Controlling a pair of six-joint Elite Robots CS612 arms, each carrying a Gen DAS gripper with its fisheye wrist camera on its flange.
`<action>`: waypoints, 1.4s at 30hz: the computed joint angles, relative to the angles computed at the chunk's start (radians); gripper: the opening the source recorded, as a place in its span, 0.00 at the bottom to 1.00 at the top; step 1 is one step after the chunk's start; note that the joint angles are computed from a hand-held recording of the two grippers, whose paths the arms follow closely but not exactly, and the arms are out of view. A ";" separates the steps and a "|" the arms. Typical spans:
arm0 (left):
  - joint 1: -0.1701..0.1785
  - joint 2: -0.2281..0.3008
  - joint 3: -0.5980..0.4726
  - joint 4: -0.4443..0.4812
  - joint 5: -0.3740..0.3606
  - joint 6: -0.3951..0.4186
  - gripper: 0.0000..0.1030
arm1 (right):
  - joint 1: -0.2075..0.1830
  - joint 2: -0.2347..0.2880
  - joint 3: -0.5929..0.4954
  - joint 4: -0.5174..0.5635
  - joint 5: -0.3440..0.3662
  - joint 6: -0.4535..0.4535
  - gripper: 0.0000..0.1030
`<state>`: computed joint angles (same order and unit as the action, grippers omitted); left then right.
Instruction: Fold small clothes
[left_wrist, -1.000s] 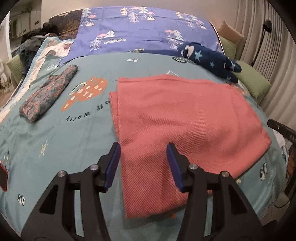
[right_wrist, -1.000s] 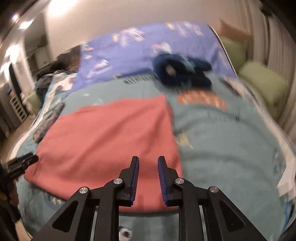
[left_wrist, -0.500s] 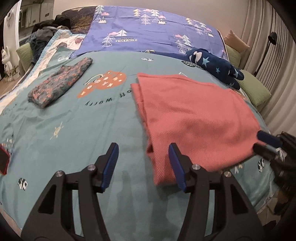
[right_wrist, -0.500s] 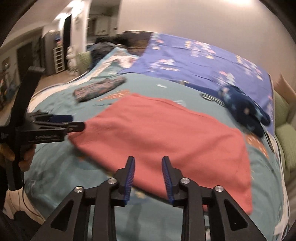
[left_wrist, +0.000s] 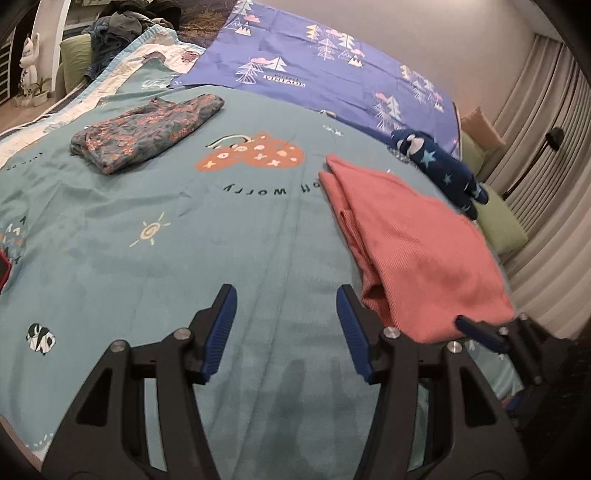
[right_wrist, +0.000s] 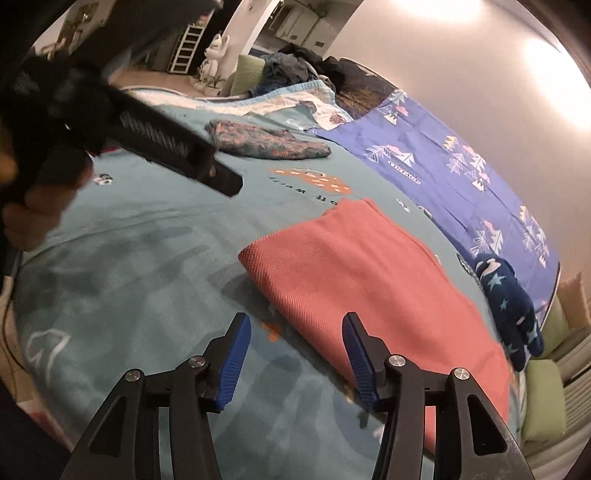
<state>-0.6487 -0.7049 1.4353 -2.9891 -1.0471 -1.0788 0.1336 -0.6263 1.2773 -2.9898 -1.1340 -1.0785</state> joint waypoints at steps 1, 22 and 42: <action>0.004 0.001 0.004 -0.019 -0.009 0.002 0.56 | 0.007 0.008 -0.007 -0.018 -0.019 0.005 0.51; 0.156 0.159 -0.213 -0.247 -0.499 0.051 0.67 | 0.041 0.046 -0.072 -0.004 -0.044 0.180 0.30; 0.182 0.253 -0.472 0.013 -0.565 0.141 0.12 | 0.021 0.037 -0.112 0.140 0.042 0.314 0.12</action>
